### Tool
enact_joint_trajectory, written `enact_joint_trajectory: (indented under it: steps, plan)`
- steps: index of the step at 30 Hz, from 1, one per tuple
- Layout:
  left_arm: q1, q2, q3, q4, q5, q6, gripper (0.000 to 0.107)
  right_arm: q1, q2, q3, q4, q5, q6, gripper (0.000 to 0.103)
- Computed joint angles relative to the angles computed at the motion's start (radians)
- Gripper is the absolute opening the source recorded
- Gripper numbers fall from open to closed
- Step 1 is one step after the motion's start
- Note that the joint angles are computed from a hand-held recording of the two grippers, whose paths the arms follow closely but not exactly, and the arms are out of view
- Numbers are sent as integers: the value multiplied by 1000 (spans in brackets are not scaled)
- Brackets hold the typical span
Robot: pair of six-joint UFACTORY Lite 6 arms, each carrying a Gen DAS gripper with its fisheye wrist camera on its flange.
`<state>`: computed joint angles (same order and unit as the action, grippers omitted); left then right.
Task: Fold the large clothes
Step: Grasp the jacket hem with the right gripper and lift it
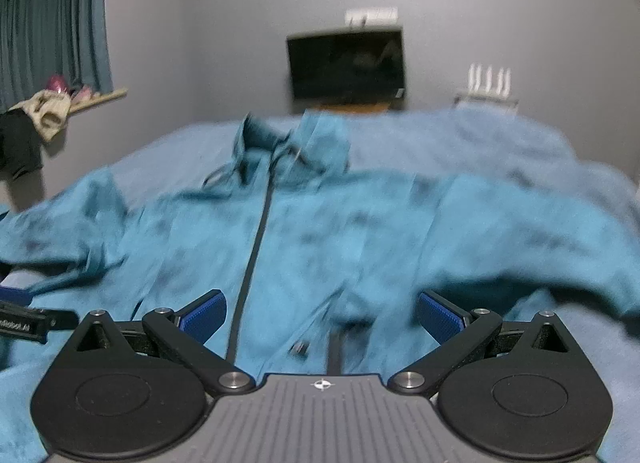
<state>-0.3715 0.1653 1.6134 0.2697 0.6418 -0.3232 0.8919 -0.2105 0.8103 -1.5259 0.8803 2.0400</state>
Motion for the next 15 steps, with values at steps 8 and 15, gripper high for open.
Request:
enact_joint_trajectory:
  steps: [8,15]
  plan:
    - [84,207,376,-222,-12,325,103,59,-29,98,96,325,-171,103]
    - [116,421,514,-299,64,388,103,-285,-411,-141,277,-37,-260,103]
